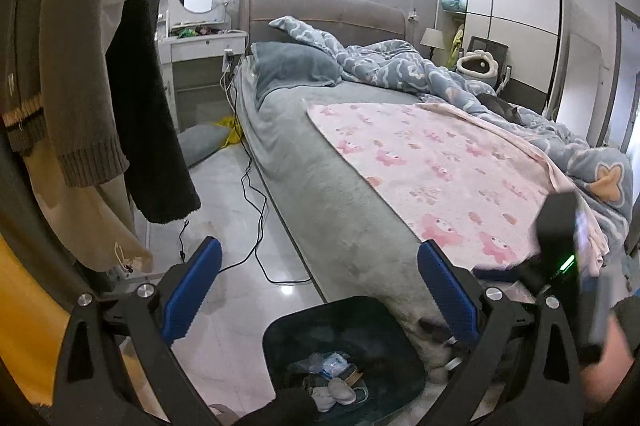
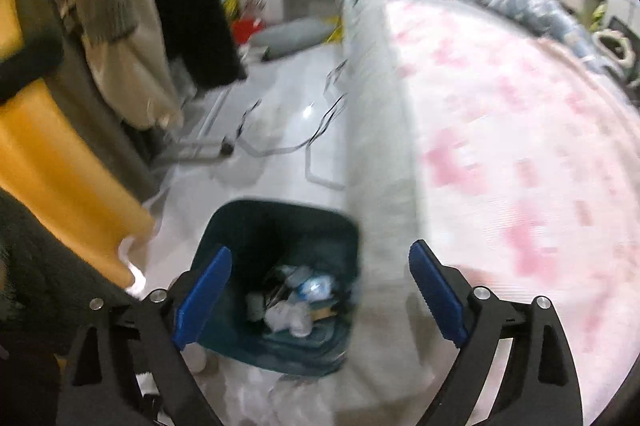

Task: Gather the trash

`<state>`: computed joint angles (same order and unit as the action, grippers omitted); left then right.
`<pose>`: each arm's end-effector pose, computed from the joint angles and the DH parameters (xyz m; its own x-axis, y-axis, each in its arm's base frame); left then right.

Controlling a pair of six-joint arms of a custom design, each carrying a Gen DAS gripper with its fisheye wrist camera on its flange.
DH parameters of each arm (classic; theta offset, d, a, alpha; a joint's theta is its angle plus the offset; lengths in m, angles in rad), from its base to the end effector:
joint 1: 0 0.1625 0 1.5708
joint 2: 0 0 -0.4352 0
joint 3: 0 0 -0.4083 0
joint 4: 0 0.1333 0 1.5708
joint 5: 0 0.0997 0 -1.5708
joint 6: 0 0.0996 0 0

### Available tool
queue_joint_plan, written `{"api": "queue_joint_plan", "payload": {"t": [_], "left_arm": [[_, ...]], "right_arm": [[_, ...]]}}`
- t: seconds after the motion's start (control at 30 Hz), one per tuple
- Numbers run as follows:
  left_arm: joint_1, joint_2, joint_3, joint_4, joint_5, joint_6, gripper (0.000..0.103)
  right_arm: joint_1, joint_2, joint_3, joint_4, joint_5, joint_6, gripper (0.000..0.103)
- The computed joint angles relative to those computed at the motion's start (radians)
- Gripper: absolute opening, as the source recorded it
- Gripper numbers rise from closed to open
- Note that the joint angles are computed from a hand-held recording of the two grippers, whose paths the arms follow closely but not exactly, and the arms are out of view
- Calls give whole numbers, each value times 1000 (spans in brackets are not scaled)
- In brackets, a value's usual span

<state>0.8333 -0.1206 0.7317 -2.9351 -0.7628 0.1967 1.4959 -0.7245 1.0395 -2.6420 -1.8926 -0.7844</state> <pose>-0.4440 -0.7940 -0.0014 -0.7318 0.2023 -0.6509 0.6460 0.5103 -0.5677 0.0378 -0.8567 0.3241 -0.6966 -0.3090 0.6476 -0.6183 0.7165 -0.3231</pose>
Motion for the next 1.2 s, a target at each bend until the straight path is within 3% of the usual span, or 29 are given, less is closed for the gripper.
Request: {"api": "queue_joint_plan", "payload": {"t": [0.2,0.47,0.8,1.2], "left_arm": [[-24,11,14,-47,21,23,100],[-49,40,-2,-55,63,33,100],[-61,51,-1,-48,85,22,100],[-63,56,3,-35,100,-5,100]], "right_arm": [[-21,-114,96,-148,80,9,99],[-73,-235,173,-267,174,-7,99],[-148,-342,203,-257,289,-7,100],[-172,-377,239,-248,322,-55,100]]}}
